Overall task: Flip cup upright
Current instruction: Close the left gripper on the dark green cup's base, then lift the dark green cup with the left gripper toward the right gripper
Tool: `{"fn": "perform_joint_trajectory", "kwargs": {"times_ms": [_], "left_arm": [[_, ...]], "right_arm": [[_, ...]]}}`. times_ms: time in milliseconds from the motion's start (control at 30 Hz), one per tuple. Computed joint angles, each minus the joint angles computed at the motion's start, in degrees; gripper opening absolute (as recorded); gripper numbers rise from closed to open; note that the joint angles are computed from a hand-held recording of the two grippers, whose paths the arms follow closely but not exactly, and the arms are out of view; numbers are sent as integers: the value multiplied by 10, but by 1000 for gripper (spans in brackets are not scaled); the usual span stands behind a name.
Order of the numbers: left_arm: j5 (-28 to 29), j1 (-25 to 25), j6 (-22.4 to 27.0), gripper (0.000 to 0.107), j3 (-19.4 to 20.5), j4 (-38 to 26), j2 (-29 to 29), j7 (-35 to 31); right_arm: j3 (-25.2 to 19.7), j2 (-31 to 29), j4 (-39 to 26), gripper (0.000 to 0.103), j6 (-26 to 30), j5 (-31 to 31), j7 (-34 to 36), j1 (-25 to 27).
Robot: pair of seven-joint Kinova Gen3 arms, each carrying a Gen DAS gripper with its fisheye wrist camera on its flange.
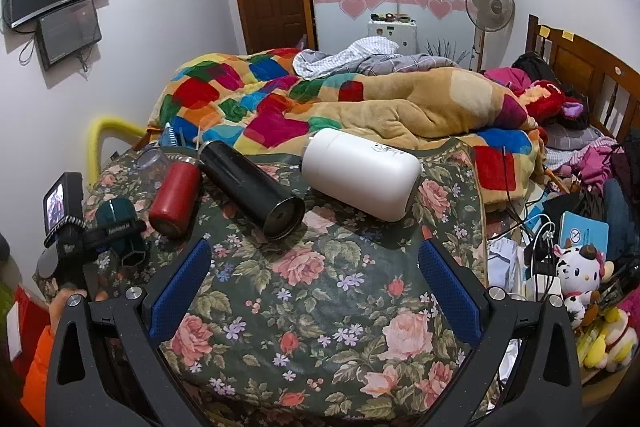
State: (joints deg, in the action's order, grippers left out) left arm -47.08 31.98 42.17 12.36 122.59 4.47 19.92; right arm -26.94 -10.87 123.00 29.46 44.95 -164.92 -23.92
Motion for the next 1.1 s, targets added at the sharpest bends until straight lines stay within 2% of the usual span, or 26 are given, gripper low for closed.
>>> {"fn": "perform_joint_trajectory", "kwargs": {"times_ms": [200, 267, 433, 600, 800, 1033, 1100], "left_arm": [[-7, 38, 65, 73, 43, -4, -27, 7], [-12, 54, 96, 73, 60, -14, -33, 13], [-25, 82, 139, 73, 94, -41, -48, 14], [-56, 123, 190, 73, 121, -88, -30, 7], [-71, 159, 170, 73, 115, -125, -11, -22], [-64, 188, 109, 73, 87, -166, 36, -73], [-52, 191, 79, 73, 75, -173, 49, -91]], "right_arm": [[-23, -19, 4, 103, 9, 13, -20, 1], [-28, -27, 6, 103, 12, 12, -19, 2], [-49, -53, 13, 103, 14, 8, -19, 18], [-59, -88, 27, 103, -4, -21, -1, 42], [-67, -123, 44, 103, -24, -70, 33, 72], [-65, -148, 56, 103, -35, -129, 91, 101], [-64, -153, 61, 103, -40, -145, 107, 108]]}}
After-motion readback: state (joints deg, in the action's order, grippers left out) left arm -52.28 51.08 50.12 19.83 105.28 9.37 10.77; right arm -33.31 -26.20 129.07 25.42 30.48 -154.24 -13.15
